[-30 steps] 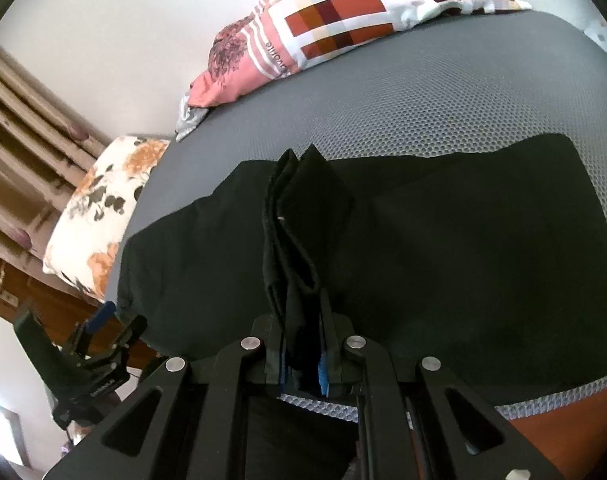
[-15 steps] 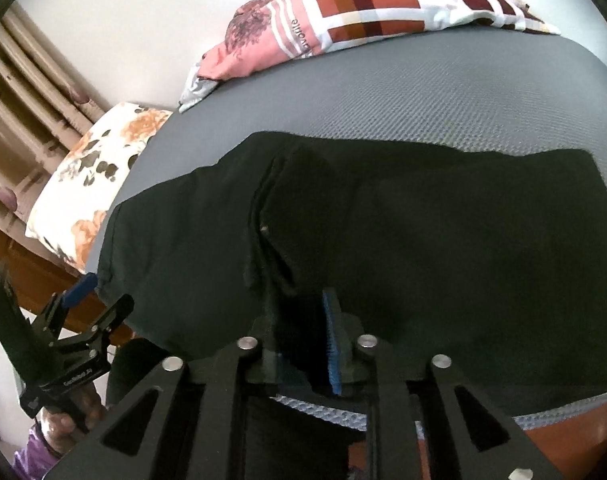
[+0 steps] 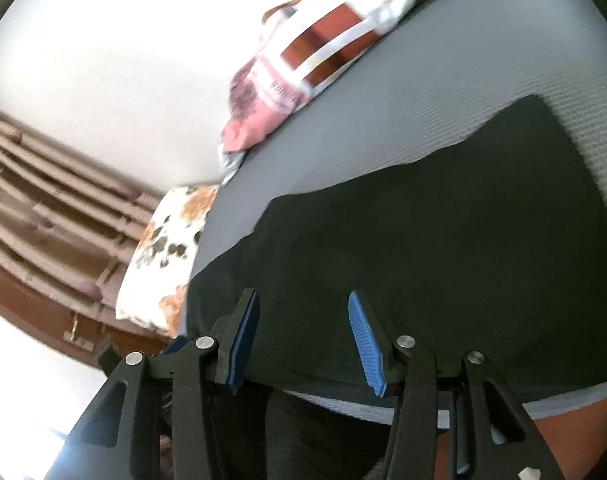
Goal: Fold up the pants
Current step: 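Grasp the trouser waistband edge with the left gripper and lift it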
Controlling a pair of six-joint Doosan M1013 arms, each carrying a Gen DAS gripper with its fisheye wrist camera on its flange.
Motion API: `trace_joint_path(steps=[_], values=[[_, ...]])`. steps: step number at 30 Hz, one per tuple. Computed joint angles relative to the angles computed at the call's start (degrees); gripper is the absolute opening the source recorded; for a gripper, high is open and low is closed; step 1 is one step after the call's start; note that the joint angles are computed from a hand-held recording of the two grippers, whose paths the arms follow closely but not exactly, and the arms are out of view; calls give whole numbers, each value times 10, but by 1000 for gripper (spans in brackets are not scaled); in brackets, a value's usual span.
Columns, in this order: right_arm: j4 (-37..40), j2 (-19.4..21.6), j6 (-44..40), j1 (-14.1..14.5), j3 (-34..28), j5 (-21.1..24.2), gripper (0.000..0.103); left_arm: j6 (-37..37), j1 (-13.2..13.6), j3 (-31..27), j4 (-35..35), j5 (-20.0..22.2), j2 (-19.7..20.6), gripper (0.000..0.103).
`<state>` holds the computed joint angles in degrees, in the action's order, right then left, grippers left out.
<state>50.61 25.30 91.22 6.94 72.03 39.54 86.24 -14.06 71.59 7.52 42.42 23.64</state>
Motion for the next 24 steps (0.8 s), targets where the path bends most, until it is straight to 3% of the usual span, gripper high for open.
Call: trace_joint_path(steps=[9, 13, 15, 20, 24], values=[[-62, 26, -15, 24, -40, 45, 45, 3, -4, 3, 6, -1, -2, 95], [-140, 43, -8, 41, -71, 93, 41, -2, 0, -2, -8, 8, 1, 95], [-157, 43, -21, 47, -74, 94, 41, -3, 3, -3, -15, 8, 1, 95], [-115, 33, -46, 40, -65, 79, 41, -9, 9, -7, -12, 2, 0, 95], [-93, 30, -41, 38, -57, 70, 41, -6, 32, -15, -39, -15, -4, 95]])
